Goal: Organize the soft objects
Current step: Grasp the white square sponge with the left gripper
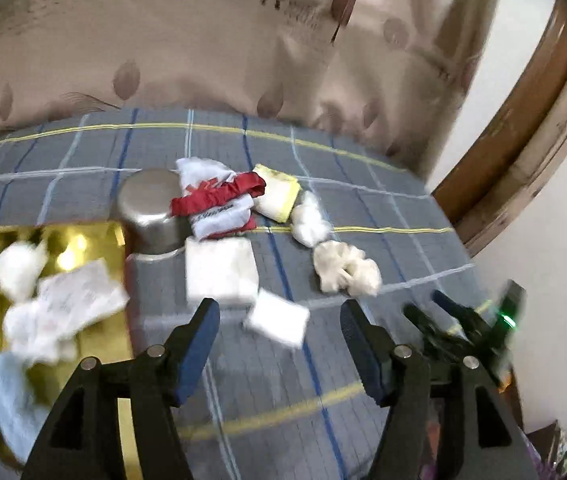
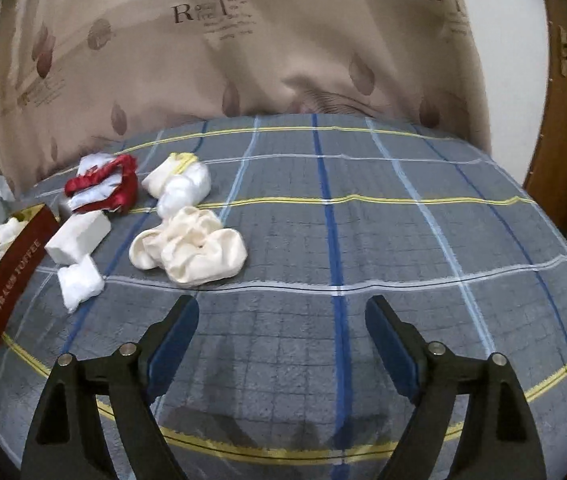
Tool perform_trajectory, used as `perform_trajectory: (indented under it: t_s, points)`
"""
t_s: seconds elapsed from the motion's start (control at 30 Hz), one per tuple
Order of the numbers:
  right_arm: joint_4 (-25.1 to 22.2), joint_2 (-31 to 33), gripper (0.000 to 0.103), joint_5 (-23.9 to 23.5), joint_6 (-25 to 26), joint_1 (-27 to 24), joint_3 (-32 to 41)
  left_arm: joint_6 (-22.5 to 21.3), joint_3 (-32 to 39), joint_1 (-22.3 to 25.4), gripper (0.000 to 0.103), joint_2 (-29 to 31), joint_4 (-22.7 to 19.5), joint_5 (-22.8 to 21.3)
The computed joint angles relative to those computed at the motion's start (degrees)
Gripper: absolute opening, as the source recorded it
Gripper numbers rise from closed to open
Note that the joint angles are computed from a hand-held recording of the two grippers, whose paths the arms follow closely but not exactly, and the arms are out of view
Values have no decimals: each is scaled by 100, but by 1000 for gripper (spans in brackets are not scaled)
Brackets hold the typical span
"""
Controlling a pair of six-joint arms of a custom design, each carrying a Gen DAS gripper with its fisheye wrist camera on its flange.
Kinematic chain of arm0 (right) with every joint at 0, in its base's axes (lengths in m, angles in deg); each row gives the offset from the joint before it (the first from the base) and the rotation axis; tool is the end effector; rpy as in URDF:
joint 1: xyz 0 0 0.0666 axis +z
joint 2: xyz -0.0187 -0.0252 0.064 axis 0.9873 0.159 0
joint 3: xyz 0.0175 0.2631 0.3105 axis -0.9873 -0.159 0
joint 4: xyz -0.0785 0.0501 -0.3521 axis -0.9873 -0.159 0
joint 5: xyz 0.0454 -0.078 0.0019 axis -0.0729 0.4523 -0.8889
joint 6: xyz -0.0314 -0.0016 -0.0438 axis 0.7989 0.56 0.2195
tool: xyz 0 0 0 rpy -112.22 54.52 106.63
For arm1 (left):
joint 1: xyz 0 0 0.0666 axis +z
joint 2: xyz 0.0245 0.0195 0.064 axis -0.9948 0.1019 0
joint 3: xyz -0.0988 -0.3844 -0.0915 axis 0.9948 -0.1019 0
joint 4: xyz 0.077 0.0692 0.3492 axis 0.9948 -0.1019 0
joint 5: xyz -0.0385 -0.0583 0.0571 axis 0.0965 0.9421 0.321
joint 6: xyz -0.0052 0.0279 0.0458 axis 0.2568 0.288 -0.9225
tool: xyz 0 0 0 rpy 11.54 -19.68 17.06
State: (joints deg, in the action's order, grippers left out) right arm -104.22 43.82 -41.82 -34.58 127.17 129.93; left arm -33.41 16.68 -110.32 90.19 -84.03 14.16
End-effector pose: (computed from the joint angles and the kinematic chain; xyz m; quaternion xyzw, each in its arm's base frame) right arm 0.3363 0.3342 0.3702 -0.1013 0.9083 0.0922 0.3952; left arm 0.3228 -0.1599 0.4664 -0.0239 0.9358 -0.1721 0.3068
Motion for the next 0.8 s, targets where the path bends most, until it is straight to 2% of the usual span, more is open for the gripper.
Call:
perform_trajectory:
  t_s: [0.03,0.13,0.23,0.3,0.37,0.5,0.57,0.63,0.8]
  points:
    - [41,-10,84,-81,55,-22,-25,-62,91,43,64,208,36,-5]
    - [309,-140,84,-176,37,-9,-190,-102,349,274,64,728,-203,181]
    - [500,-218,84,-408,-29,-85,-303,-237,649,416,64,1228,-599,102]
    - [606,-261,84,-484,-60,-108,-363,-243,674,475,64,1330,-654,171]
    - [671,-287,84,-521,-57,-106,-402,-190,757,484,64,1440,-779,-10]
    - [752,-299,84,-596,-7,-103,-425,-181,906,522,64,1713,-1089,-87]
    - [807,-325,84,-631,-2,-114,-459,-149,978,499,65,1820,-1224,-382]
    - [842,-339,84,-678,-3,-123,-484,-220,1005,478,68,1876,-1258,-398]
    - [863,-339,86,-727,-4,-139,-495,-463,1252,299,74,2146,-1676,-800]
